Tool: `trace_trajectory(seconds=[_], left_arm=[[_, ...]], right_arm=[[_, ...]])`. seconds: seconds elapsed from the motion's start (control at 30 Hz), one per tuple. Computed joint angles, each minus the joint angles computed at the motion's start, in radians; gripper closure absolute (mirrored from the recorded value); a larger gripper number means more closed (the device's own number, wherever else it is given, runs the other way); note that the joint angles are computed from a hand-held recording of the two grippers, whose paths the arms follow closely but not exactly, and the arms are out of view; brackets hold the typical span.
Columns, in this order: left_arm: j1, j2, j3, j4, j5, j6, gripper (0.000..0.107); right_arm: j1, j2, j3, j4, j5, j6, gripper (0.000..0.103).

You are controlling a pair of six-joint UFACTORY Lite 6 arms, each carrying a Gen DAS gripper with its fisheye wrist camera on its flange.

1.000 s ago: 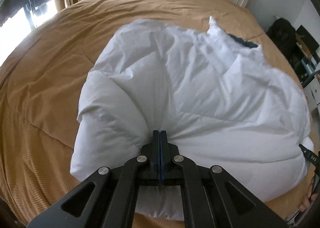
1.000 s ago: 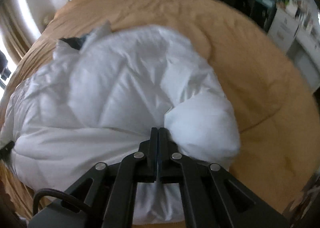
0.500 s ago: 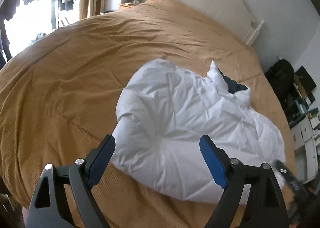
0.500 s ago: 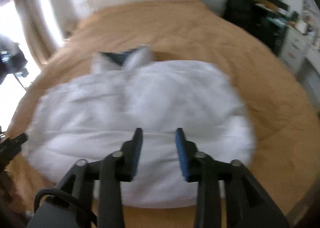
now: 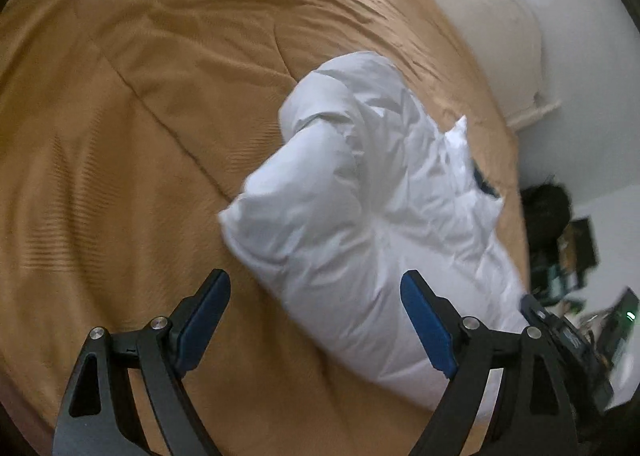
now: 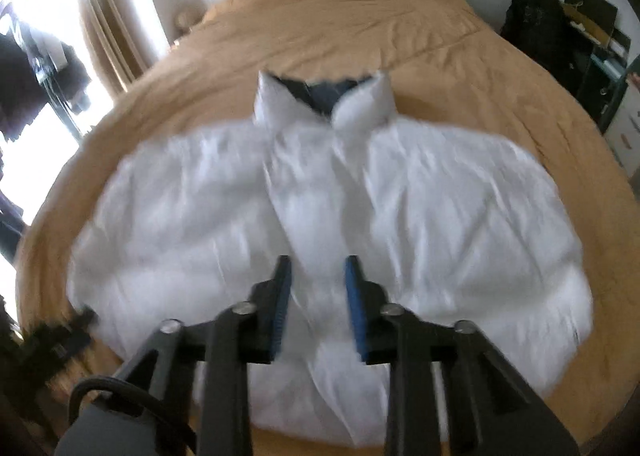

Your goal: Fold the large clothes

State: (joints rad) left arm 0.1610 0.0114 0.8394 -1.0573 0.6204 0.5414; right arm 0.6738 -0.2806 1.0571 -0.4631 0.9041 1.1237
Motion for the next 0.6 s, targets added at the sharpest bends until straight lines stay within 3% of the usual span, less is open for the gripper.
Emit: trace_trajectory(seconds=[0.13, 0.27, 0.43, 0.6], left_arm=[[-0.034, 0.098, 0.036, -0.095, -0.032, 0.022, 0.019], [-0.08, 0.169, 0.077, -0.128, -0.078, 0.033, 0.019], [-0.126, 0.237, 0.149, -0.105, -0.136, -0.015, 0.02], [-0.106, 0.295, 0.192, -0.163, -0.116, 0.0, 0.028]], right_arm=[[-0.247, 0.2, 0.162, 0.276, -0.134, -0.341, 0.098], [-0.37, 0.512, 0.359, 0.498, -0.125, -0.543, 0.1], [-0.429, 0.77, 0.553, 0.443, -0.119, -0.53, 0.103], [-0.523, 0.874, 0.72, 0.535, -0.08, -0.599, 0.103]])
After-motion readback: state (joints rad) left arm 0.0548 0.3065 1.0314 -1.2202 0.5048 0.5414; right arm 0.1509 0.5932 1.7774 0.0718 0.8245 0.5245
